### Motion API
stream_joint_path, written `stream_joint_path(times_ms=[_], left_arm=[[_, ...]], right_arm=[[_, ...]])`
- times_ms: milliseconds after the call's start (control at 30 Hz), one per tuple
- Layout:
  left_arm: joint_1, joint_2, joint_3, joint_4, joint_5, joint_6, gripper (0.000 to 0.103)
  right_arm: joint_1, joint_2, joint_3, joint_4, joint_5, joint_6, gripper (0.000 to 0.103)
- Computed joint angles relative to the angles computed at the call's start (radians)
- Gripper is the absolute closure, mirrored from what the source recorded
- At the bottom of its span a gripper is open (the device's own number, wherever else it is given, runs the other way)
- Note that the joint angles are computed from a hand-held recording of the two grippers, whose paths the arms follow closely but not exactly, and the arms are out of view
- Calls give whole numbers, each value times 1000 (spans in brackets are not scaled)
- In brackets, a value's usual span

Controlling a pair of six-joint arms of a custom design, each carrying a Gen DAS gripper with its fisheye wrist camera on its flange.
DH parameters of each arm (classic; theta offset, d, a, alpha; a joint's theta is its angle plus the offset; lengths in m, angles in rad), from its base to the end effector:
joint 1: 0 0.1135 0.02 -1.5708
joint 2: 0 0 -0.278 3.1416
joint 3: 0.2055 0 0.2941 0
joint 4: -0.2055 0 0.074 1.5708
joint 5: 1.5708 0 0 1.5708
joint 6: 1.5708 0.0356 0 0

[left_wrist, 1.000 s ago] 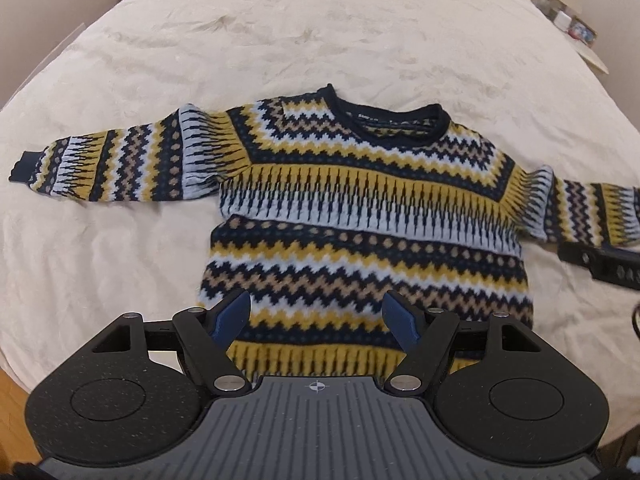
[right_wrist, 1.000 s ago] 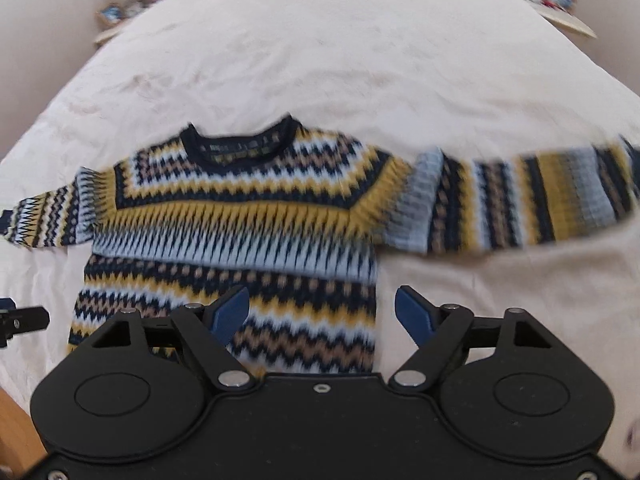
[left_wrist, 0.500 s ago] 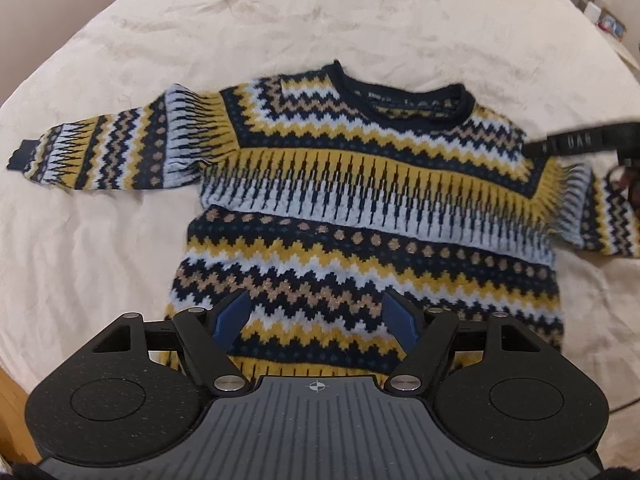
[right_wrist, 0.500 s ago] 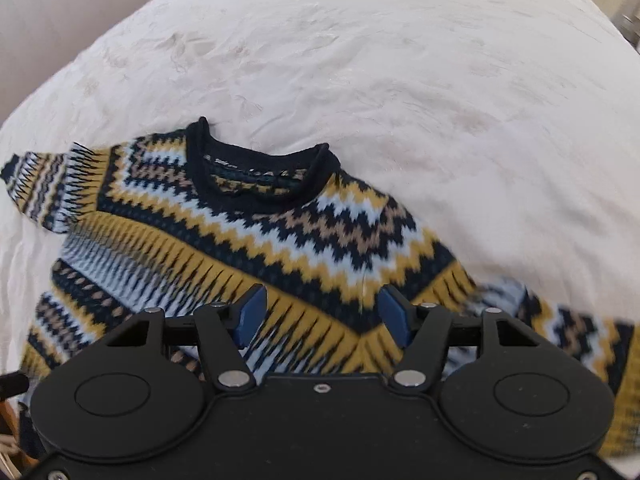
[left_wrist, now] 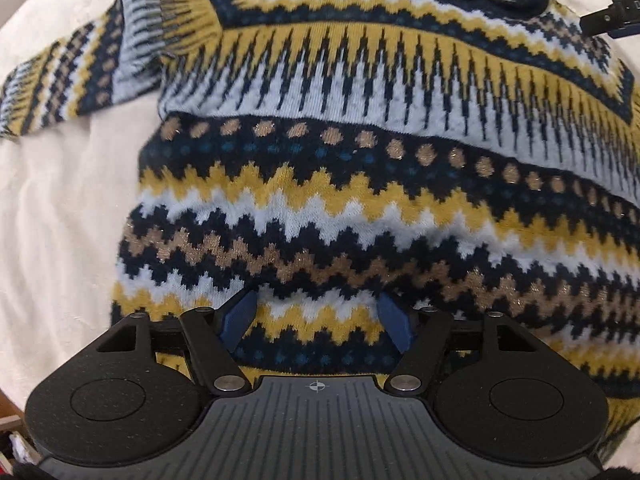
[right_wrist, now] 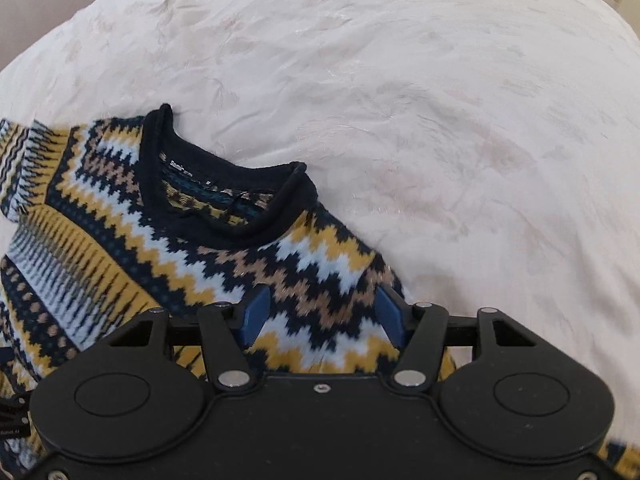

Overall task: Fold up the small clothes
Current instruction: 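Lower the right gripper onto the sleeve cuff nearest it and close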

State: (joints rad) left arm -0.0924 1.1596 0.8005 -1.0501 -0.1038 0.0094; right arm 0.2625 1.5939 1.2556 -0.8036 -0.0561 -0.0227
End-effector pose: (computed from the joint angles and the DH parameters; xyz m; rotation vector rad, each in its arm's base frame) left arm 0.2165 -0.0164 0.2153 0.1388 2.9693 0.1443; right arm 0.3505 0.0962 0.2529 -0.4028 2.6887 0.1465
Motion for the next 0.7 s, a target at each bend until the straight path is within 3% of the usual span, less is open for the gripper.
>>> stream_joint_path(times_ms=[300,367,400,433,700], left_arm=[[-15,-2,-14,2,-17,-17,34],[-17,-2,-15,2,-17,-20,34],[-18,-1,-12,-1,-17,-22,34],[-20,1,-8,-4,-17,-24,35],[-35,-46,27,-13,-17,-29,38]], right_arm=[[-35,190,126,-40,-108,-135,41],[-45,198,125,-29,-129,-134,55],[-49,194,119,-21,-134,-134,82],[-50,192,119,-24,-132,-130,94],[-48,91,26,77,-69,-144,99]])
